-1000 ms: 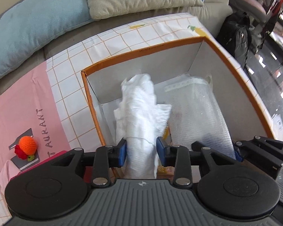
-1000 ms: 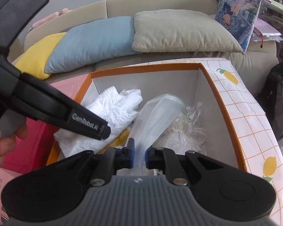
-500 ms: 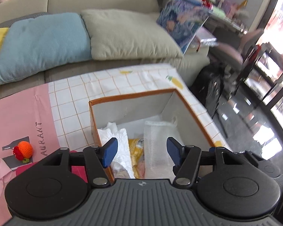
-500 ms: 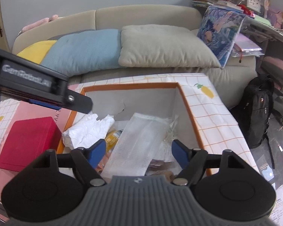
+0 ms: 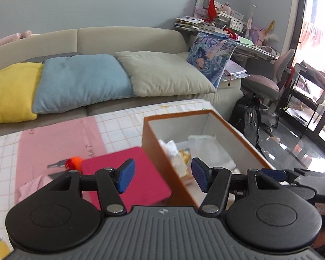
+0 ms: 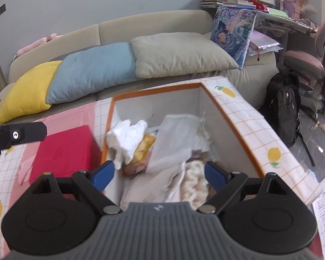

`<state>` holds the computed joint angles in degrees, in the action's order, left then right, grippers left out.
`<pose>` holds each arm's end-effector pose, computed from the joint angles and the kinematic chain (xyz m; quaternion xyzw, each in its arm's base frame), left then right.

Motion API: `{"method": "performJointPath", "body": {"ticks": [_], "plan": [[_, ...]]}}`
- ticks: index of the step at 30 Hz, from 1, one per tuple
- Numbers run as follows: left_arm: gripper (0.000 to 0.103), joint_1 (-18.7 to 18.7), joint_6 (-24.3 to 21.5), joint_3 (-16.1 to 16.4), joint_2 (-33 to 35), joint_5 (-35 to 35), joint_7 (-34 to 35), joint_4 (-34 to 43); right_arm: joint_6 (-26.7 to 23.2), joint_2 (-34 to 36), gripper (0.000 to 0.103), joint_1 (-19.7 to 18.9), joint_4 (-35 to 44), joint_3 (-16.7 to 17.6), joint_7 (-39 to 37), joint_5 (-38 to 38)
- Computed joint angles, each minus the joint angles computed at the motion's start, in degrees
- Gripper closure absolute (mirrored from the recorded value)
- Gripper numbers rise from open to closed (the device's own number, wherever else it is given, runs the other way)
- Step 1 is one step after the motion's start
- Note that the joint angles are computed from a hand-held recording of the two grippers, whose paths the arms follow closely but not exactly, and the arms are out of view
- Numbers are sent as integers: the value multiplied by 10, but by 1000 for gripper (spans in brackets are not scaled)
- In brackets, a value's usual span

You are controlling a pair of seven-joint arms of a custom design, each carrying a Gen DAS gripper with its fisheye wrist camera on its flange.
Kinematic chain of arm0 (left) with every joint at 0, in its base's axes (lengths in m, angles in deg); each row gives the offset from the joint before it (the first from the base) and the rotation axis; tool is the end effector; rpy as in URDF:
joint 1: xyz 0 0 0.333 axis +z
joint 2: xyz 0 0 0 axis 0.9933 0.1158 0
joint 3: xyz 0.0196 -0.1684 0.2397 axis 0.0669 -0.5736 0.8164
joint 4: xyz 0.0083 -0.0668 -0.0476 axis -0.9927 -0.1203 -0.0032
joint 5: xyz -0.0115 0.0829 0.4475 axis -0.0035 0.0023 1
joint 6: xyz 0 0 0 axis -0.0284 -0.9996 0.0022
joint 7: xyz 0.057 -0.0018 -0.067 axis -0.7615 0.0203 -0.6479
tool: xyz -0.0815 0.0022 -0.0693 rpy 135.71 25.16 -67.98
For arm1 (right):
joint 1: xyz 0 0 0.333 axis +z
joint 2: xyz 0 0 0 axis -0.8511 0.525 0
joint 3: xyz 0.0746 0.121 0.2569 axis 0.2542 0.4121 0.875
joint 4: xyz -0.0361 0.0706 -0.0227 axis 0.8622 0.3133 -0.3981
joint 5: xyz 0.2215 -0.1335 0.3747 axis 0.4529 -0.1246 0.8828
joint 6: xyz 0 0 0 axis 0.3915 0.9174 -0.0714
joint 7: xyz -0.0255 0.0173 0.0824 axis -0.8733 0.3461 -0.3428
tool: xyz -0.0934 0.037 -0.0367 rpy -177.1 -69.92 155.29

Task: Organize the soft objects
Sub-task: 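Move both tools back over the pink cloth and orange knitted ball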

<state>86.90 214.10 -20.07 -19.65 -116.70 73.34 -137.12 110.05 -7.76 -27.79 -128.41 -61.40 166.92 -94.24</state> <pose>0.7109 -0.1528 0.4513 -0.4994 0.7454 -0.4000 0.1872 0.6720 0.3363 0.4103 -0.5625 0.7213 -0.2698 0.3008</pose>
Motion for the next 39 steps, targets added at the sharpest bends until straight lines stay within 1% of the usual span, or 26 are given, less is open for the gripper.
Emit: {"method": "performJointPath", "body": {"ticks": [2, 4, 5, 10, 12, 16, 19, 23, 25, 31, 36, 39], "plan": [[33, 9, 7, -4, -20, -14, 19, -30, 1, 0, 14, 2, -1, 7, -13, 6], [33, 26, 0, -15, -38, -69, 71, -53, 3, -2, 14, 7, -3, 11, -24, 6], [33, 29, -6, -13, -50, -94, 93, -66, 5, -3, 14, 10, -4, 12, -30, 4], [33, 10, 3, 28, -84, -126, 110, -113, 14, -7, 14, 22, -9, 21, -60, -1], [33, 2, 6, 44, -94, -140, 116, -126, 18, -5, 14, 23, -6, 27, -84, 6], [33, -13, 19, 73, -108, -129, 97, -148, 16, 5, 14, 31, 8, 31, -127, 23], [33, -18, 21, 86, -114, -127, 87, -159, 18, 14, 14, 39, 19, 31, -151, 34], [33, -18, 21, 96, -113, -129, 71, -164, 16, 31, 13, 50, 41, 30, -181, 50], [33, -16, 23, 97, -111, -134, 70, -164, 22, 38, 11, 54, 48, 30, -198, 60], [33, -5, 43, 94, -101, -136, 86, -161, 49, 70, 11, 66, 86, 24, -254, 93], [33, 13, 46, 91, -84, -137, 74, -144, 43, 121, 12, 75, 156, 19, -320, 136], [33, 23, 54, 91, -69, -114, 54, -130, 39, 154, 13, 77, 206, 14, -356, 163]]}}
